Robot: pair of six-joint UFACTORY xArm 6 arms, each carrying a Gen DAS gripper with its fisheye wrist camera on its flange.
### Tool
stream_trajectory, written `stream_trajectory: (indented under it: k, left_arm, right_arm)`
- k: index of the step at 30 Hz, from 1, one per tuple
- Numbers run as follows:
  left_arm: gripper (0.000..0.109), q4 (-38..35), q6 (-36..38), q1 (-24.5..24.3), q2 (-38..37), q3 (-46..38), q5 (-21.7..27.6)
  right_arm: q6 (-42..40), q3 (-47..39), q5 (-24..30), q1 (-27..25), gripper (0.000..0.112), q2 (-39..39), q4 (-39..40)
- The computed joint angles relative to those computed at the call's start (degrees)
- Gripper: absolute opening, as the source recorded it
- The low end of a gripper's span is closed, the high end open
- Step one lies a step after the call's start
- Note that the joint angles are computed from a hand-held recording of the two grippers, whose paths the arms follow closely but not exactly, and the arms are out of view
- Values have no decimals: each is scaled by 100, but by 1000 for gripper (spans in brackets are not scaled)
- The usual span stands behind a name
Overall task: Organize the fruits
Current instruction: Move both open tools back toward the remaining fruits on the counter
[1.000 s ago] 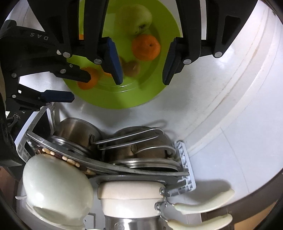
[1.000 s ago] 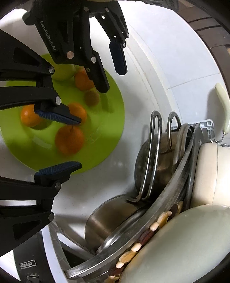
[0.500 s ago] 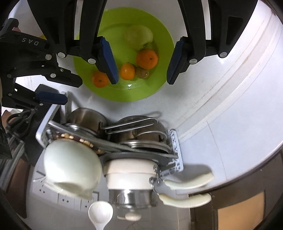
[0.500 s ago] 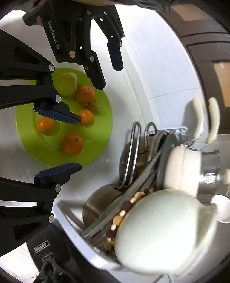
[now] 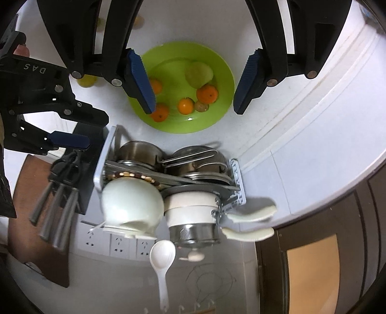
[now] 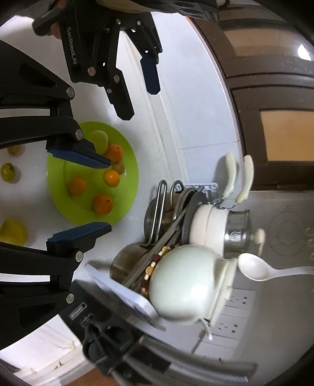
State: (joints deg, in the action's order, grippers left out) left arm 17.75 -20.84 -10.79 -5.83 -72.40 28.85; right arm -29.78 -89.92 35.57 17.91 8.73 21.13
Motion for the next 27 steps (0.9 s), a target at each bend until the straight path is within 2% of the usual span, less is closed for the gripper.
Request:
stream_trajectory:
  k: [5,13,23,27]
  left_arm:
    - [71,323,-259,-150,-516,430,-22]
    - [75,649,-431,-445,-1175,1087,18]
    - [78,959,-555,-691,-1712,1798,-67]
    - [78,630,-294,-756,-1837,2053,-64]
  right_arm:
    - [-26,734,-339,19,54,-647,-43]
    - [-72,1662,-534,-27,55,-1476,-34]
    - [162,2604,-471,-112,55,-2236,-260]
    - [339,2870,-357,-139,55,-2406,-467]
